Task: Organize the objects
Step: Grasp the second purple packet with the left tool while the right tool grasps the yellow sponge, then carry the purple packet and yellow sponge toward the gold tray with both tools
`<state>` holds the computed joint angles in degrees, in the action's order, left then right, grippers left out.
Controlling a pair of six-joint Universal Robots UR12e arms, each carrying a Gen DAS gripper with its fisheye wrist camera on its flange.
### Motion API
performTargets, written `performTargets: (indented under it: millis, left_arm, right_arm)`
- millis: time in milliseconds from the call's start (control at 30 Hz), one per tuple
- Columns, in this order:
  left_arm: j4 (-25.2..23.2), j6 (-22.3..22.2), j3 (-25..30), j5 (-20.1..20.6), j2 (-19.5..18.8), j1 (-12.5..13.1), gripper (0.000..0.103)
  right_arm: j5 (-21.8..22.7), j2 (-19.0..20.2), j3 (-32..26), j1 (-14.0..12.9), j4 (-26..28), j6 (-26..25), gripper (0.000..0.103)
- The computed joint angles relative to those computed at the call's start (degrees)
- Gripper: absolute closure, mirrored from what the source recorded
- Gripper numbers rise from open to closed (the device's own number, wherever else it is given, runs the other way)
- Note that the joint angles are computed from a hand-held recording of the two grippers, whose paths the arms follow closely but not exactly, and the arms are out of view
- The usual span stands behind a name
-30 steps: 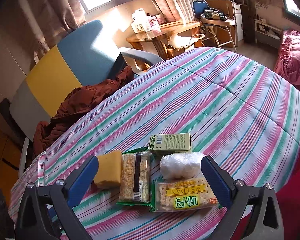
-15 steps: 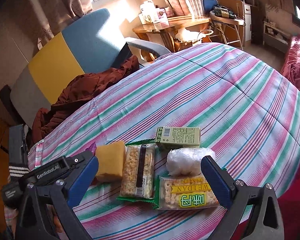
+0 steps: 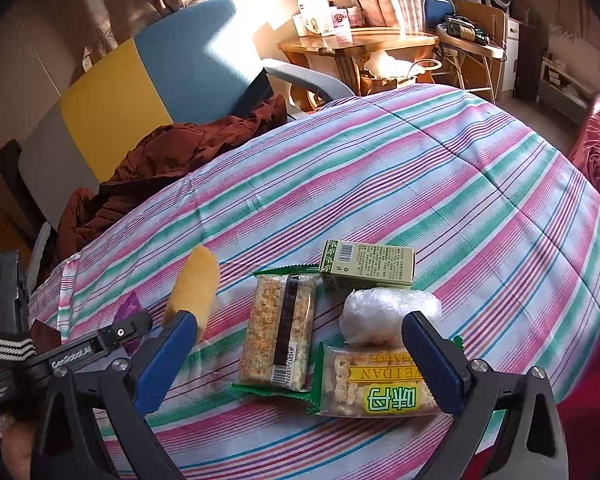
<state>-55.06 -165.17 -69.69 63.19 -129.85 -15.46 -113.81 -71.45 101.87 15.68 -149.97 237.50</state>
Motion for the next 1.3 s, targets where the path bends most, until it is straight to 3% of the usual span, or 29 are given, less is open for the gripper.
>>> performTargets:
  millis: [233,300,500,700,833,1033,1133,1300]
  left_arm:
    - [6.99,7.73,-6.62,9.99,3.79,-0.66,0.059]
    - [5.89,9.37,-6.89,11.49,3.81,-0.95,0.058]
    - [5.31,8.62,-6.88,10.71,3.50,-0.82,0.047]
    - [6.57,9.22,-6.87,8.91,2.94,-0.46,0.045]
    - [7.46,9.47,-7.24,9.38,3.04,-0.68,0.046]
    - [10.17,9.85,-8.93,9.58,3.71,-0.64,0.046]
    - [10.88,7.94,-9.07,9.38,3.81,-0.41,0.054]
    - [12.32,7.93,-11.35,8.07,5.60,0.17,0.055]
  right_arm:
    - [1.33,1.38,-2.05,0.47,2.57,-4.80,0.000]
    - [2.09,1.96,-2.86,0.61,3.22,-6.74,0.000]
    - [3.93,3.89,-5.76,0.66,3.52,-12.73,0.000]
    - [6.64,7.97,-10.99,-0.40,8.28,-17.80,0.004]
    - [6.65,9.83,-12.76,-0.17,11.37,-21.58,0.046]
    - [10.06,8.40,-10.07,-1.05,6.15,-20.18,0.047]
    - [12.21,7.80,-8.90,-1.31,2.78,-20.27,0.047]
    - [13.01,8.38,-9.65,-0.80,2.23,-22.94,0.047]
